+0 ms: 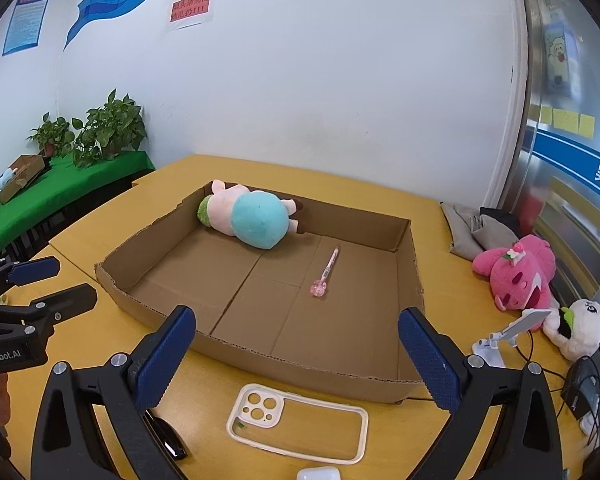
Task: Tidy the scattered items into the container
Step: 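Withdraw the right gripper from the box toward the sunglasses, then lower the right gripper onto the black sunglasses and close on the bridge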
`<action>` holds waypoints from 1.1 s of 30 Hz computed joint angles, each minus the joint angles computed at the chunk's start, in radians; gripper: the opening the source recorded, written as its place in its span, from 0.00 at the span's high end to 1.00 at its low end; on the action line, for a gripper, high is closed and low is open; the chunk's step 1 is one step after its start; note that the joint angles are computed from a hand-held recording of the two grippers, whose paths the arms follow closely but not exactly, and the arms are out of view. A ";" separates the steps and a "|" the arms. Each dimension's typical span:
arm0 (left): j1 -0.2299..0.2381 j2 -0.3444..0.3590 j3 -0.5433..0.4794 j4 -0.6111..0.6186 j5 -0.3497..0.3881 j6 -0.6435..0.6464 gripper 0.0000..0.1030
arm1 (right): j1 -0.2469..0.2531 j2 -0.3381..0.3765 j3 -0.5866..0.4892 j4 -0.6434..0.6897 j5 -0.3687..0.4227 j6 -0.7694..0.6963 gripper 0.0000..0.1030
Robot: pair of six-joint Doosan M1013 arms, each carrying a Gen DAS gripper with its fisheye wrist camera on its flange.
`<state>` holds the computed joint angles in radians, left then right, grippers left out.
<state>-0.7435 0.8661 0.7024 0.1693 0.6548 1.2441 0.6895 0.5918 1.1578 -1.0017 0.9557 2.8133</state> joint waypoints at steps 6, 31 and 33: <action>0.008 0.007 -0.007 -0.045 0.049 0.044 0.22 | -0.009 -0.020 0.048 0.050 -0.088 -0.006 0.00; 0.082 0.165 -0.167 -0.500 0.419 0.117 0.24 | -0.043 0.149 -0.083 0.938 -0.172 -1.016 0.36; 0.080 0.176 -0.189 -0.492 0.434 0.108 0.24 | -0.044 0.145 -0.076 0.947 -0.176 -1.010 0.41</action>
